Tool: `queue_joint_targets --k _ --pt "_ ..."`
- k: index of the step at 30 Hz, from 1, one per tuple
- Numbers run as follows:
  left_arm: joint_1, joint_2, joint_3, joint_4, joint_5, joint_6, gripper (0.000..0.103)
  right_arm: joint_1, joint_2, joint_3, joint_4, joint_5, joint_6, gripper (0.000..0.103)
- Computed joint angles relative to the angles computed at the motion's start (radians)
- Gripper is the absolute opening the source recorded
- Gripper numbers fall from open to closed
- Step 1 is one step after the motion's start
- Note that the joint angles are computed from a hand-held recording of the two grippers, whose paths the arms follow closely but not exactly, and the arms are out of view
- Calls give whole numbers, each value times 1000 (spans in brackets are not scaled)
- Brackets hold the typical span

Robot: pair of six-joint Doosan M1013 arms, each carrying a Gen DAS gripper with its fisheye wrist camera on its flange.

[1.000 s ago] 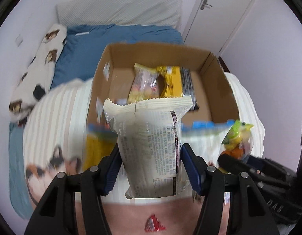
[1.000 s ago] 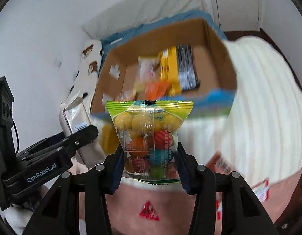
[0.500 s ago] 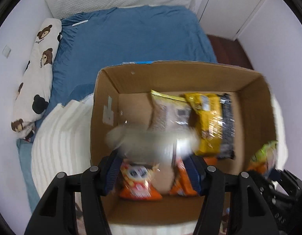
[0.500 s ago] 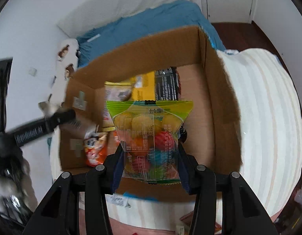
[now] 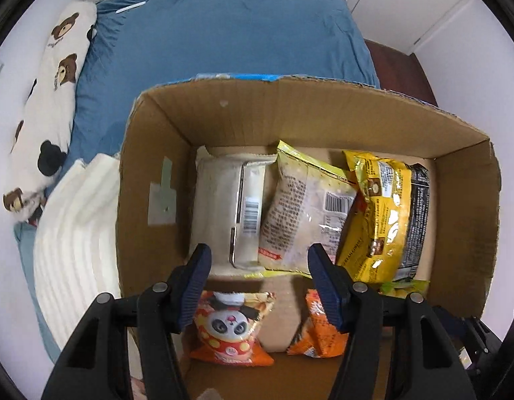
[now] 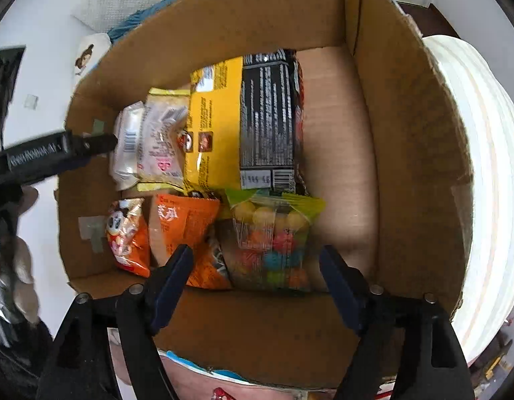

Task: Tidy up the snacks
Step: 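Carry both packets into the box and release them, then grasp the brown cookie packet with the right tool while the left tool grasps the white bread packet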

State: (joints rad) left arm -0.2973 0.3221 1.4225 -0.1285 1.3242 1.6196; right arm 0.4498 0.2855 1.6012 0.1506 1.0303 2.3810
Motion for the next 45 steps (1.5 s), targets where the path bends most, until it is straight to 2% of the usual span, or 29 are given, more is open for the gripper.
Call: queue_joint_targets --k 2,3,4,5,7,9,15,20,28,32,35,38,41,45 --pt "0 -15 10 -7 -10 -4 65 3 0 -13 -17 8 1 85" --pt "-1 -26 17 -10 -17 -1 77 9 -1 -21 -37 15 8 88" --pt "-1 -35 23 -14 -24 0 85 12 -6 -23 -53 18 14 94" --pt "0 -50 33 -17 -38 0 92 19 -9 -30 -80 26 26 95" --pt "-5 -81 54 -10 -60 0 93 31 -22 -40 -123 49 49 95" --pt "-9 -107 70 -2 -74 4 99 41 -29 -48 -165 61 66 97" --pt "0 -198 129 -20 -120 19 100 64 -68 -38 -214 72 102 98" --pt "7 -273 175 -48 -135 19 100 89 -117 -11 -222 44 125 98" --pt "11 -403 278 -60 -183 -6 100 163 -203 60 -266 -9 218 98" --pt "-16 -458 360 6 -201 -51 100 204 -223 105 -277 -15 258 98" --pt "-28 -460 406 31 -189 -78 100 219 -229 145 -271 2 255 98" --pt "-40 -434 444 50 -176 -104 100 215 -221 187 -239 19 211 96" --pt "-58 -409 477 74 -193 -119 99 216 -200 206 -238 55 161 87" --pt "-75 -372 495 90 -211 -128 100 225 -156 215 -240 117 62 87"
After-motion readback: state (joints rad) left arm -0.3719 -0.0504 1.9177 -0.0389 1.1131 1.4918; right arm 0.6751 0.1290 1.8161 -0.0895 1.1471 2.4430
